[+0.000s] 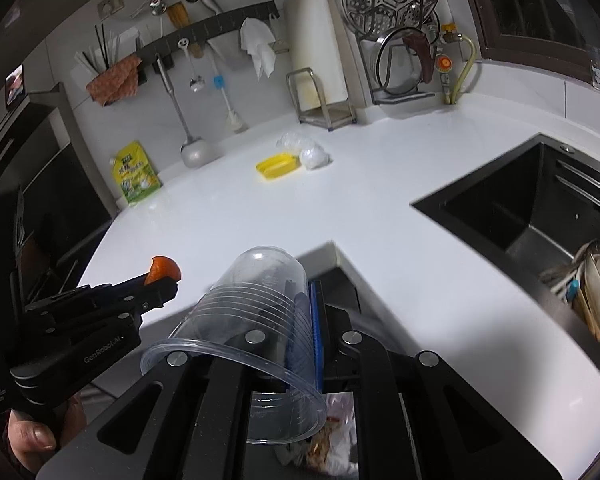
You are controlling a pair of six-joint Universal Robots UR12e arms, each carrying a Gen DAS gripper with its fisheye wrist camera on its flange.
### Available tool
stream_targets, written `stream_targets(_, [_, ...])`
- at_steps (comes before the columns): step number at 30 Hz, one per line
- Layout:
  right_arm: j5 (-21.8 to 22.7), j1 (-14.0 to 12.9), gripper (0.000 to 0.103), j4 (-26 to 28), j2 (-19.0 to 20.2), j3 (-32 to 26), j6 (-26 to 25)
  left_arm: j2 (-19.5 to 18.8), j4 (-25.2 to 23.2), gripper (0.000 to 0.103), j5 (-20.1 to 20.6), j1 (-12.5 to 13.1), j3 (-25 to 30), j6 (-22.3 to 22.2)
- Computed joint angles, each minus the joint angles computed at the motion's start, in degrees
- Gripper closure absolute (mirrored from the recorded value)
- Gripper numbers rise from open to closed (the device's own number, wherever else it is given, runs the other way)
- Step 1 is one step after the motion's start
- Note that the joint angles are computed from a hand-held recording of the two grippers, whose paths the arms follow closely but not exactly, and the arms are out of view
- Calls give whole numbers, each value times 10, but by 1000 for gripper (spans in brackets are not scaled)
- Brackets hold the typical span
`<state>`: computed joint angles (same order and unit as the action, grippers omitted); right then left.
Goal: Collect trash
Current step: 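Carry the orange peel and plastic cup in both tools over the basket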
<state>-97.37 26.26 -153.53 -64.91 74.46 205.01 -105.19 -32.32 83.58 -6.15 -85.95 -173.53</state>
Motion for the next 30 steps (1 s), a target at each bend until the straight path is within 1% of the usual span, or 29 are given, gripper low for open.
stream_targets(7, [-5,9,95,6,-14,27,4,15,21,82,-3,2,-32,-3])
stream_targets(13, [-15,16,95,8,-23,48,8,26,29,82,-13,2,-54,6])
stream_targets(22, [-18,21,95,28,-29,66,11,30,10,82,-26,-1,-74,18])
stream_targets(26, [-5,21,95,39,-27,71,22,30,-12,82,-32,0,-76,23])
stream_targets(30, [-2,22,95,46,-24,70,20,29,-18,82,-31,0,-79,23])
